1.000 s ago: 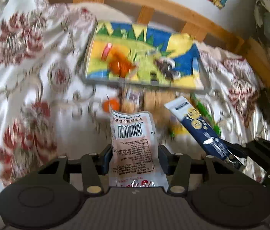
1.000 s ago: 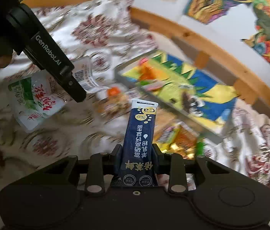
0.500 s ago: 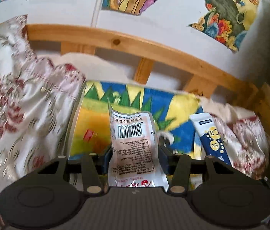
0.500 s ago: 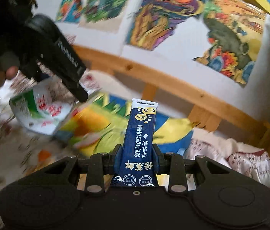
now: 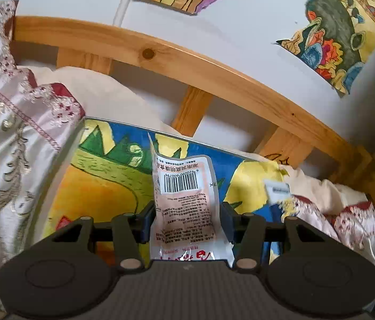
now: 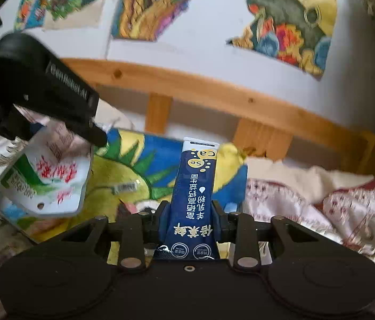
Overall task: Organize snacks
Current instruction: 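Lower the white packet and blue sachet into the tray and open both tools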
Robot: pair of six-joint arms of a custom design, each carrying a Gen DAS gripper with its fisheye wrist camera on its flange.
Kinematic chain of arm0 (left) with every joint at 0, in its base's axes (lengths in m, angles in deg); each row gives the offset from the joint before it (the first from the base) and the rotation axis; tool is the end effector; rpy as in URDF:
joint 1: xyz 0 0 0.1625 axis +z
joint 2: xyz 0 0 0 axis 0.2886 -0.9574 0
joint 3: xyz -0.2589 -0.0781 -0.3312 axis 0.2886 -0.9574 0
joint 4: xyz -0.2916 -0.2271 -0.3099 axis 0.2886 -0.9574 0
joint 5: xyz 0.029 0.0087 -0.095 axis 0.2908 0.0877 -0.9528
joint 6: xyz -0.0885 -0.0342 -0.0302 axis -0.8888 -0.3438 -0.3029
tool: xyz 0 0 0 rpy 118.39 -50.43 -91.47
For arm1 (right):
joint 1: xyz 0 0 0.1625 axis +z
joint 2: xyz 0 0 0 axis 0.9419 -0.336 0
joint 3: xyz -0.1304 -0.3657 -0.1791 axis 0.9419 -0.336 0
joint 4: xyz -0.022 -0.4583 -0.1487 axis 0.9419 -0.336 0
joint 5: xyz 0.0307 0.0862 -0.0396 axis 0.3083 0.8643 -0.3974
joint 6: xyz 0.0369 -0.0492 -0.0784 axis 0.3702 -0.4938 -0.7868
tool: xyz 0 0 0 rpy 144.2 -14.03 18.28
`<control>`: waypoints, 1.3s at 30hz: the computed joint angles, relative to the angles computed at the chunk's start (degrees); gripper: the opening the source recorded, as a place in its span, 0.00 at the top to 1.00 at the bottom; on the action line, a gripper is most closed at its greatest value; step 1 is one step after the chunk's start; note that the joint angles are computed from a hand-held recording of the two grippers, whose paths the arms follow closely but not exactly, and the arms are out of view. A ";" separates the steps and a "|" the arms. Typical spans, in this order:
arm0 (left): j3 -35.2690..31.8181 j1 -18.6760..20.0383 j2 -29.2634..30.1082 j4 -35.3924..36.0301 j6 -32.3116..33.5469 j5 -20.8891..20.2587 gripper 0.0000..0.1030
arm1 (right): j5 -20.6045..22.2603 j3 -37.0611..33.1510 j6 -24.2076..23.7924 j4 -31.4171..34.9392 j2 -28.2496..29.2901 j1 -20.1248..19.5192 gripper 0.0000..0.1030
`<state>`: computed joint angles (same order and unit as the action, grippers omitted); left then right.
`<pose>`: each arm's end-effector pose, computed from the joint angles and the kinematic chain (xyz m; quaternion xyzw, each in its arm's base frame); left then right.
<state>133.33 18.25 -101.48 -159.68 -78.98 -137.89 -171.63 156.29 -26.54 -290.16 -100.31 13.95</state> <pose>-0.3147 -0.4582 0.0089 0.1753 0.9162 -0.3340 0.1351 0.0608 -0.3481 0.2071 0.1964 -0.7487 0.4596 0.4355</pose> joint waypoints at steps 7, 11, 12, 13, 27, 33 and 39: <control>-1.63 1.30 3.89 -1.67 -0.46 0.42 0.47 | -2.38 -2.06 0.22 -0.56 3.59 -1.07 0.67; -1.71 1.85 4.63 -1.95 -0.14 0.81 0.47 | -2.93 -2.04 0.09 -0.78 4.41 -1.85 0.67; -1.75 1.97 4.78 -1.94 -0.20 0.88 0.47 | -2.88 -2.07 -0.09 -0.85 4.63 -2.12 0.67; -1.79 2.04 4.99 -1.84 -0.24 1.07 0.47 | -2.91 -2.19 -0.17 -1.02 4.94 -2.34 0.67; -3.15 1.47 7.96 1.99 -1.89 4.06 0.45 | -3.93 -3.30 -0.35 0.07 6.76 -3.71 0.63; -2.97 1.34 7.81 2.44 -2.78 4.65 0.27 | -3.27 -2.54 0.28 0.94 5.18 -3.59 0.43; -1.50 0.32 6.69 1.44 -3.03 5.68 0.16 | -1.24 -0.79 2.25 -0.85 3.83 -3.77 0.27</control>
